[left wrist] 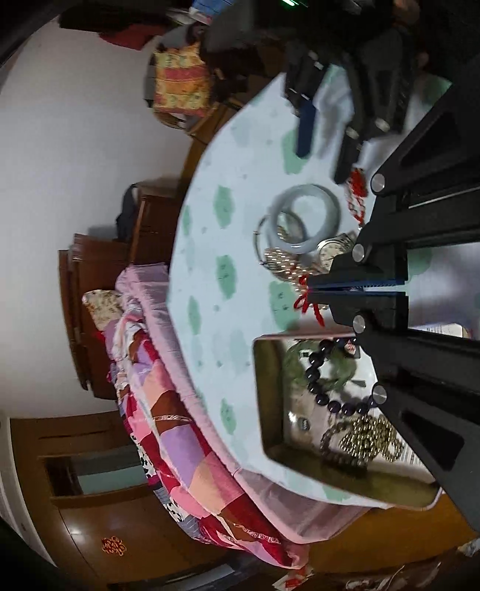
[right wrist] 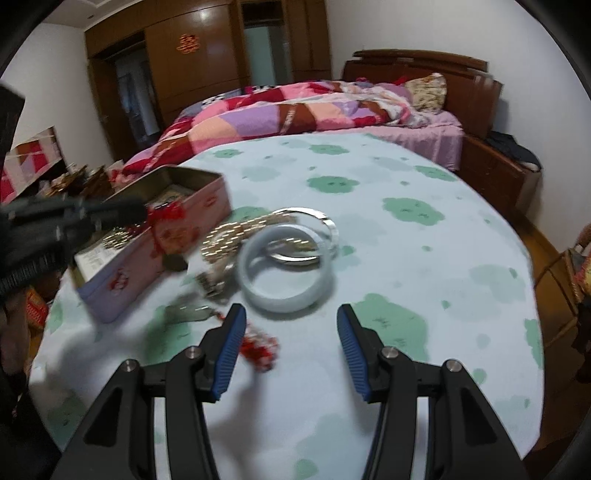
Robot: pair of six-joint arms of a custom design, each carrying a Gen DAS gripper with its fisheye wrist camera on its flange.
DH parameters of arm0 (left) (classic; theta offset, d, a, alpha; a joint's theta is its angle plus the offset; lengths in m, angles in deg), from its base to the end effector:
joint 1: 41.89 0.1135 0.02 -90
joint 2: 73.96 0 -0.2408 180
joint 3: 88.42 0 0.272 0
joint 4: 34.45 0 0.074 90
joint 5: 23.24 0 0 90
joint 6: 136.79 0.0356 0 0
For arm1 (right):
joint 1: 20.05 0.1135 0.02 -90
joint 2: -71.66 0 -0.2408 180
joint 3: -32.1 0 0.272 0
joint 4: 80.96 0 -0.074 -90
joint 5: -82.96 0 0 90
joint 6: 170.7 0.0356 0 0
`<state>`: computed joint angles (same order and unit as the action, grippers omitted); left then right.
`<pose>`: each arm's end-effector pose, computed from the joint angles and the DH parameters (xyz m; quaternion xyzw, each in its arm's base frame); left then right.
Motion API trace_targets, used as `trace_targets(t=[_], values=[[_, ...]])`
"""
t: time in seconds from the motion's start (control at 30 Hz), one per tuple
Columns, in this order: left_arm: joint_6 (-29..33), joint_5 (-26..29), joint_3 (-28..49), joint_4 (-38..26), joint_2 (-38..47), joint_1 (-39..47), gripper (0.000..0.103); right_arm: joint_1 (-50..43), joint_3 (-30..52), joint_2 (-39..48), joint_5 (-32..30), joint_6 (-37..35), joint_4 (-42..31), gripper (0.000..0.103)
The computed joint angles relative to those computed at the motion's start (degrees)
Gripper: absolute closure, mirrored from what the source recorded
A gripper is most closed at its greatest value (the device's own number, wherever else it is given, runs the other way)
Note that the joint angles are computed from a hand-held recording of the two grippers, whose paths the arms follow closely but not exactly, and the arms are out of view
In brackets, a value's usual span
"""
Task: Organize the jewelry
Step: 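Move both open grippers back to the jewelry pile, then grasp the red tassel with the left gripper while the right gripper grasps red beads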
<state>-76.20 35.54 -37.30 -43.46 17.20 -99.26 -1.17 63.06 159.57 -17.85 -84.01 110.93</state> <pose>0.1782 -0.2440 0.1004 0.1266 0.8983 -0.0482 0.4180 0.2216 0.0829 0.0490 -0.2124 0.8958 0.1378 0.3652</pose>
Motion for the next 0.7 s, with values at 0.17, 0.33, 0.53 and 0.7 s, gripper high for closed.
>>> trace_targets(t=[0.17,0.33,0.53,0.7], values=[[0.0,-0.74,-0.59,-0.76,-2.7,-0.48,0.103,2.78,0.63,1.7,0.48,-1.02,-0.21,0.052],[-0.01,0.7,-0.96,0.54,-1.88,0.14,0.103,4.2,3.14,5.66,1.21,-1.4,-1.89,0.062],[-1.59,1.8,-2.93,1.43,-2.62,0.91,0.103,4.84,2.39,4.52,1.48,-2.21,-2.77,0.09],[-2.3,1.0,-4.61,0.83,-5.6,0.56,0.103,4.82,-1.07,-3.51,1.26,-0.76,-2.6,0.092]])
